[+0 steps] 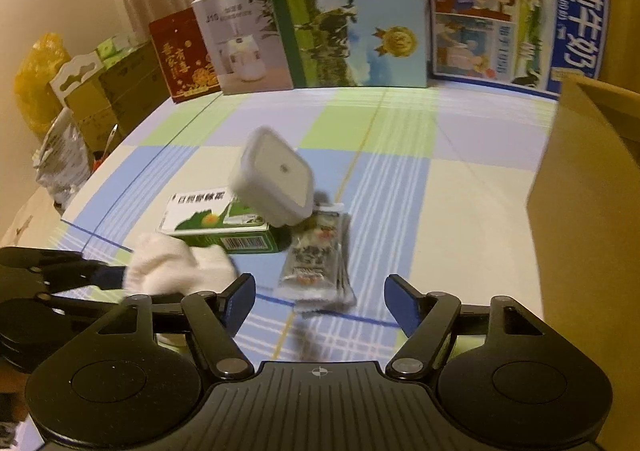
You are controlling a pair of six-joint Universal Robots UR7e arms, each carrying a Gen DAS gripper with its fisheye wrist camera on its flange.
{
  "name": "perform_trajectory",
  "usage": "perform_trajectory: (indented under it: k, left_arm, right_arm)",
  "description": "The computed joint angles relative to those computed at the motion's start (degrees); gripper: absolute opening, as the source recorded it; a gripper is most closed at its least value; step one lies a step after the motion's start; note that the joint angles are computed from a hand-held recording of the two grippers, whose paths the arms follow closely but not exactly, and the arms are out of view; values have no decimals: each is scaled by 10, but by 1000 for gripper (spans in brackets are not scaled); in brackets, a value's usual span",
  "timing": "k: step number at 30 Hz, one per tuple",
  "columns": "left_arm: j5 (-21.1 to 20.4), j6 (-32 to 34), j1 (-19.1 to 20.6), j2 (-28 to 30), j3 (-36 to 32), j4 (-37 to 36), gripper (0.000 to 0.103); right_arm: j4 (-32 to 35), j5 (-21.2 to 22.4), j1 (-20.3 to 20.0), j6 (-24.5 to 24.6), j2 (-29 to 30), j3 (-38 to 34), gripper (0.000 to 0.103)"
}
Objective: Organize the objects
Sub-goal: 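Grasp the white towel with the left tool while the right tool grasps the clear candy packet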
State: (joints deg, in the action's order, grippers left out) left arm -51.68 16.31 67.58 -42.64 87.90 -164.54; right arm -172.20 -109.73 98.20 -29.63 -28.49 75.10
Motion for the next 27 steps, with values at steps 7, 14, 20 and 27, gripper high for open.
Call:
perform_trajectory:
  k: [7,14,20,27]
  left_arm:
    - [-10,-8,16,-16,4,-5,37]
    - [-15,6,18,-15,13,-28,48]
    - [-18,7,19,-10,11,-40,50]
    - [-5,11,13,-10,14,-38,38]
  right_arm:
    - [28,-8,-4,-27,45,-62,62]
    - [17,-15,-8,-67,73,-90,54]
    - [14,-39,-1,-89,77,-91,35]
    - [38,-62,3,-53,44,-51,34]
